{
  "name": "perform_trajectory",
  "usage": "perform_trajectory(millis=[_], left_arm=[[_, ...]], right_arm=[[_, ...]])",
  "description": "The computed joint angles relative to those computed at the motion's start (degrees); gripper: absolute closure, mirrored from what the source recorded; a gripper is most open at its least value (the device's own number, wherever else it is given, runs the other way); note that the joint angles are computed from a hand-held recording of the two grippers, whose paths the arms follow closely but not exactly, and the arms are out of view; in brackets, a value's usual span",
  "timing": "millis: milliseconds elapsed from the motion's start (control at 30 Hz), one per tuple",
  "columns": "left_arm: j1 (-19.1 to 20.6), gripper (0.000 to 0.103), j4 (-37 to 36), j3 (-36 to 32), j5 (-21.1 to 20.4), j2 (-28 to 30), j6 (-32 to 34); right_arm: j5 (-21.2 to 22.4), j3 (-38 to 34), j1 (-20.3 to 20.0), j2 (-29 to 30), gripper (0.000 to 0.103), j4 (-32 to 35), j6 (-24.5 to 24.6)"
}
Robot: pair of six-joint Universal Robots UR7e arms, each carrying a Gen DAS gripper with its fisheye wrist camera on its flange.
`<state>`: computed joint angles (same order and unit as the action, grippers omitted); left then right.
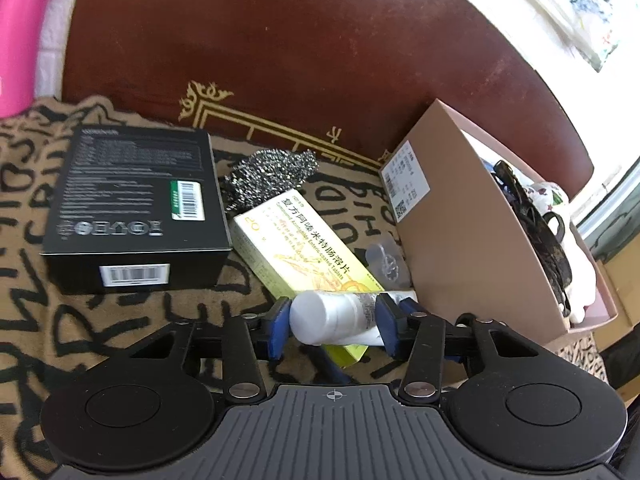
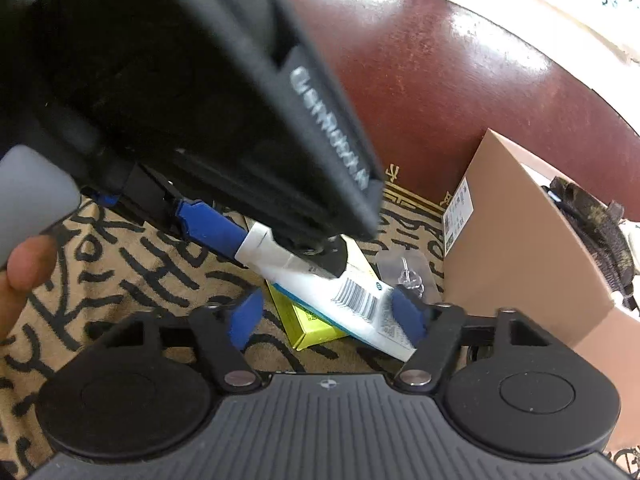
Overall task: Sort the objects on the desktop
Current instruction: 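Grasp the white tube with the left gripper and lift it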
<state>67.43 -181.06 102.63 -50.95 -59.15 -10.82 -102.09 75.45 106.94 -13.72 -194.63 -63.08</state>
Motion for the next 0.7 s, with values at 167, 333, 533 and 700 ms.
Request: perform_trajectory(millis=[167, 333, 533, 700], left_arm=[[-1.52, 0.060, -0.78, 5.07, 1.53, -3.01, -1.78], [-3.22, 0.060, 1.33, 11.38, 1.94, -6.62, -5.77], [-5.74, 0.036, 1.73, 17.88, 2.27, -10.57, -6.56], [-5.77, 0.028, 0.56, 16.59, 3.62, -10.79, -4.73]], right_arm=[[4.11, 5.82, -0.71, -4.06, 0.042, 2.25, -2.67], [6.75, 12.89, -1.64, -9.36, 0.045, 6.23, -4.93], [6.33, 22.11, -3.08, -15.33, 0.044, 5.44, -1.87], [7.58, 22.65, -3.24, -18.26, 0.032, 11.81, 12.01]])
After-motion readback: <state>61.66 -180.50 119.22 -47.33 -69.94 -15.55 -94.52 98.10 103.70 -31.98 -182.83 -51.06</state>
